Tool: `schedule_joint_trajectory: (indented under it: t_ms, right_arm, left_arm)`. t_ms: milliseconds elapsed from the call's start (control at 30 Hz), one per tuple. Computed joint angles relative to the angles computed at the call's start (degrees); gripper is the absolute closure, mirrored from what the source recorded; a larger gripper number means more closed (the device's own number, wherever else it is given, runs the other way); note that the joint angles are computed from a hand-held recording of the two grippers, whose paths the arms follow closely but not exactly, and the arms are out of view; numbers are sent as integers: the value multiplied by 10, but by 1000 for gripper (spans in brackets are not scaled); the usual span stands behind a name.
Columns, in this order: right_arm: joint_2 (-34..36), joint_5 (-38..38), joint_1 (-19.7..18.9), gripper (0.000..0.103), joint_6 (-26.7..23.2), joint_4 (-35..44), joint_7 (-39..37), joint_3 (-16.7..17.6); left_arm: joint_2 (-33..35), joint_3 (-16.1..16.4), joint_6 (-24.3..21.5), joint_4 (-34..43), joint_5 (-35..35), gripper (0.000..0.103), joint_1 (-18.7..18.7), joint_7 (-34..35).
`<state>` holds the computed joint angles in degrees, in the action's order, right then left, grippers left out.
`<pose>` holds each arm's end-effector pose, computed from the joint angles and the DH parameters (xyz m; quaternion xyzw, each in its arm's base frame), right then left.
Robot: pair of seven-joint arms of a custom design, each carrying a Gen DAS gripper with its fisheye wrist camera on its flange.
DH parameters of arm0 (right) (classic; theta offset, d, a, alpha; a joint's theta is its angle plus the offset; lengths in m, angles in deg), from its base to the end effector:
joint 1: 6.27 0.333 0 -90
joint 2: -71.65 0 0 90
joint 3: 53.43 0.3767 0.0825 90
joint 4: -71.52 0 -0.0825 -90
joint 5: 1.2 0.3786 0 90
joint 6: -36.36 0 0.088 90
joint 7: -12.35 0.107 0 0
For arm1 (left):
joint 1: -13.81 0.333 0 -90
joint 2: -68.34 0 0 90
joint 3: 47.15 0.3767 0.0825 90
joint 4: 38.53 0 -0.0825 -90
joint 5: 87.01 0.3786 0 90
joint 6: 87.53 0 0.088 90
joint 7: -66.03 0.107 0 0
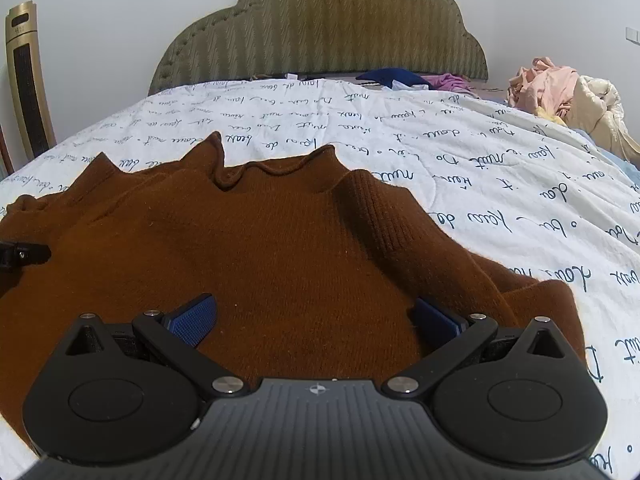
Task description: Fold small clothes
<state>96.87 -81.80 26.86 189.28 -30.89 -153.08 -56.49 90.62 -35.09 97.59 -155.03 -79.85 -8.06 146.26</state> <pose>0.5846 0.3780 0.3937 -0.5960 0.6638 -0.3282 0.3105 0.6527 -0.1420 0.4132 -0.5880 0.7044 -0.2914 0.2704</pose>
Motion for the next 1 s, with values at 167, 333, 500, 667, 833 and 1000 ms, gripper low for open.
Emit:
schedule_joint_trajectory:
  t_ms: [167,333,500,667,833,1000]
  right_arm:
    - [-3,-28,3,0,-1,-5,36,-2]
    - [-6,-45,-2,0,-5,-9,57,6]
    - [-6,-53,-7,0,-3,-10,68,10]
    - [-7,-55,-11,0,-1,-11,71,14]
    - [-7,-56,-11,0,0,-12,73,14]
    - [-7,-64,-12,0,4,-12,84,14]
  left_arm:
    - [8,6,83,-31,-31,12,-7,16]
    - [12,-45,117,-38,-53,10,37,35]
    - [14,-130,121,-37,-55,6,117,42]
    - [15,-175,124,-39,-56,0,157,56]
    - [17,-206,123,-38,-44,0,188,51]
    - [16,-189,122,-38,-54,0,170,59]
